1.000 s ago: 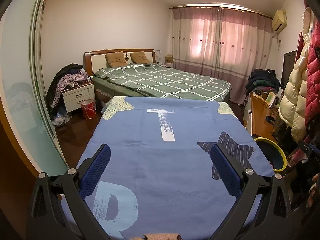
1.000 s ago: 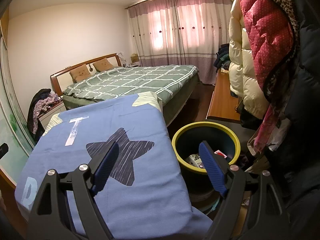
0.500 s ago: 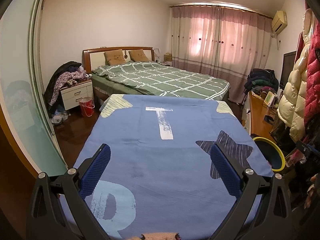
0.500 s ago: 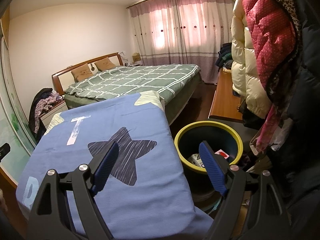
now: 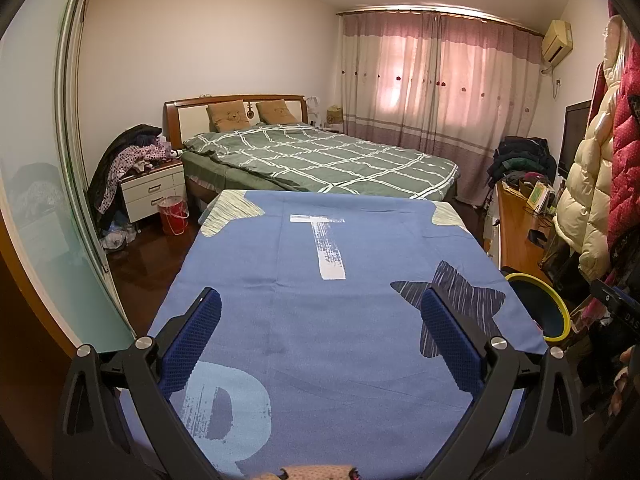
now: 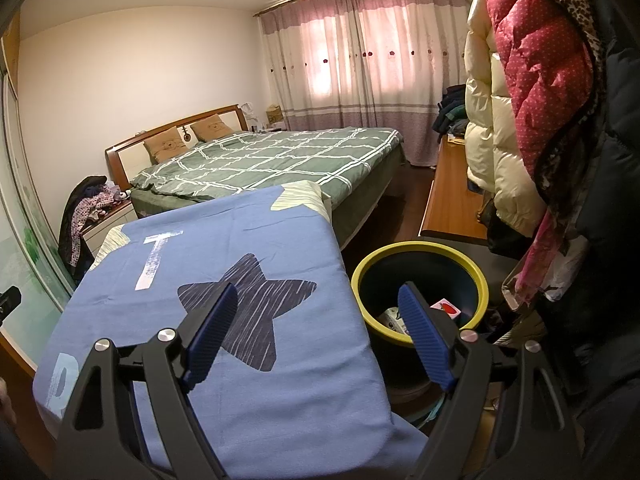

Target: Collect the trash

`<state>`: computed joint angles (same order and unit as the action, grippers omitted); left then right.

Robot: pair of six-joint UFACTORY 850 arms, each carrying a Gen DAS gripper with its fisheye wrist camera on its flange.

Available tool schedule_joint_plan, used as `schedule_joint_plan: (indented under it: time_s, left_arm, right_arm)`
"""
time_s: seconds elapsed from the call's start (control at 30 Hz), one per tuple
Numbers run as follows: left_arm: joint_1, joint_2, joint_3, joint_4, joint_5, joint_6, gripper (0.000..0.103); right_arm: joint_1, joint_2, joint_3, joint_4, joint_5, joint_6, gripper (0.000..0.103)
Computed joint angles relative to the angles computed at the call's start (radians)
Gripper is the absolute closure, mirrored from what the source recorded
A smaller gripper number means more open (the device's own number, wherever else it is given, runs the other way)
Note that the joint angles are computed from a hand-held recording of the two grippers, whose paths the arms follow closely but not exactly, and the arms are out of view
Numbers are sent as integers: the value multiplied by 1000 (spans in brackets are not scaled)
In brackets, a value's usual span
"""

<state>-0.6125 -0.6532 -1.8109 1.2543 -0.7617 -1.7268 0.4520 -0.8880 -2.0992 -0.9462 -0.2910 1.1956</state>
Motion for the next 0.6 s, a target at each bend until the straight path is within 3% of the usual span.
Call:
schedule_joint_plan:
  time_s: [0.6]
  left_arm:
    - [-1, 0, 1, 3, 0, -5, 5]
  right_arm:
    - [2, -2, -2, 14, 4, -15, 25]
